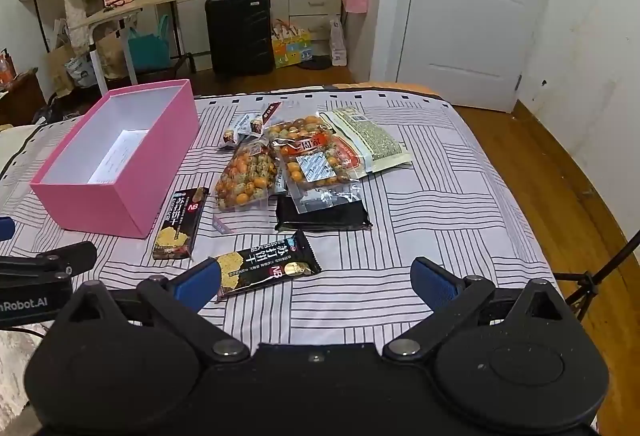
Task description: Organize snacks
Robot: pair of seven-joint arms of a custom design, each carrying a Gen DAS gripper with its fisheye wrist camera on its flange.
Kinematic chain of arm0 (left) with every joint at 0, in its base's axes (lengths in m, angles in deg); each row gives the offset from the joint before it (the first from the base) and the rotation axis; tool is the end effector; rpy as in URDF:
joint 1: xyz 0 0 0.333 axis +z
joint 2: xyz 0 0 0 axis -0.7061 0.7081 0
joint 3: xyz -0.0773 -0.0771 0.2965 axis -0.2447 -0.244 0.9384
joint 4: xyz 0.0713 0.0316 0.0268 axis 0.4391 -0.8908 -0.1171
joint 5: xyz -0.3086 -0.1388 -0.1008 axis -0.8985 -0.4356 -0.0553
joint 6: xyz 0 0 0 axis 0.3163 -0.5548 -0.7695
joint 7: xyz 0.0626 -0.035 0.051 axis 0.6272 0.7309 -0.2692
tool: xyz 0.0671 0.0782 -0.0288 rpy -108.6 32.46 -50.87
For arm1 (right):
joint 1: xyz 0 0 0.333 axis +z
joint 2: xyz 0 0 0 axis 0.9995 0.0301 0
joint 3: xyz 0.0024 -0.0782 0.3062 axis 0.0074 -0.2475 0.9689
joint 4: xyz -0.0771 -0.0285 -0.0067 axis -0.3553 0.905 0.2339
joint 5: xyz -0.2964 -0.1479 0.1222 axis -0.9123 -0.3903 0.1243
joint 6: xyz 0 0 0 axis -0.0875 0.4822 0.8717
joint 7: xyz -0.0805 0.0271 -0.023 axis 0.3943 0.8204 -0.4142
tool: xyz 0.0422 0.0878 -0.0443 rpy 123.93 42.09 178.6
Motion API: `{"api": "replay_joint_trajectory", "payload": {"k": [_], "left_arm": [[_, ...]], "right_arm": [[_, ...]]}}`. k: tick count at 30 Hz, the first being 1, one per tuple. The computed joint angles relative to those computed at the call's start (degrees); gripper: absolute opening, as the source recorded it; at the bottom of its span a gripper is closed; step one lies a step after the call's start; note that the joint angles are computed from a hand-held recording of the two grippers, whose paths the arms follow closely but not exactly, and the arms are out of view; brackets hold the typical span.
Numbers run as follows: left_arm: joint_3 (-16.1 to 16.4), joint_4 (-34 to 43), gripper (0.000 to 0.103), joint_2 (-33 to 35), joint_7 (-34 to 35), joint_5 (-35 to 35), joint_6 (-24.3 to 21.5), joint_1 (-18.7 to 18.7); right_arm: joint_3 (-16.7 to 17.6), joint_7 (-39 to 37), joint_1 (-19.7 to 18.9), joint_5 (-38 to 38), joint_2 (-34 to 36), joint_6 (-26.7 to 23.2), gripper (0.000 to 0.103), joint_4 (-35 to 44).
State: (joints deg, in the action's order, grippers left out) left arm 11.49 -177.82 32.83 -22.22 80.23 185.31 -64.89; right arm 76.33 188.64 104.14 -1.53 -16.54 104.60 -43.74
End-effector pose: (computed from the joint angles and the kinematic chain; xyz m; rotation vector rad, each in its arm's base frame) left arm 0.5449 -0.3084 0.5131 -1.5391 1.9776 -0.7603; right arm 0.4936 0.2072 0.4973 -1.6412 1.9701 -0.8465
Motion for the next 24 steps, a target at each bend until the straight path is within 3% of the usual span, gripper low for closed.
{"api": "replay_joint_trajectory", "payload": {"k": [12, 24], "left_arm": [[0.55, 1.48, 0.102, 1.48, -2.42, 0.87, -2.99, -0.49], [0.09, 0.91, 0.102, 0.95, -2.53, -0.85, -2.76, -0.02]], "right_arm": [[0.05, 2.69, -0.02, -1.53, -0.07, -0.82, 0.102, -0.09], [0.25, 4.49, -0.06, -3.89, -0.63, -0.94, 0.102, -0.69]]}}
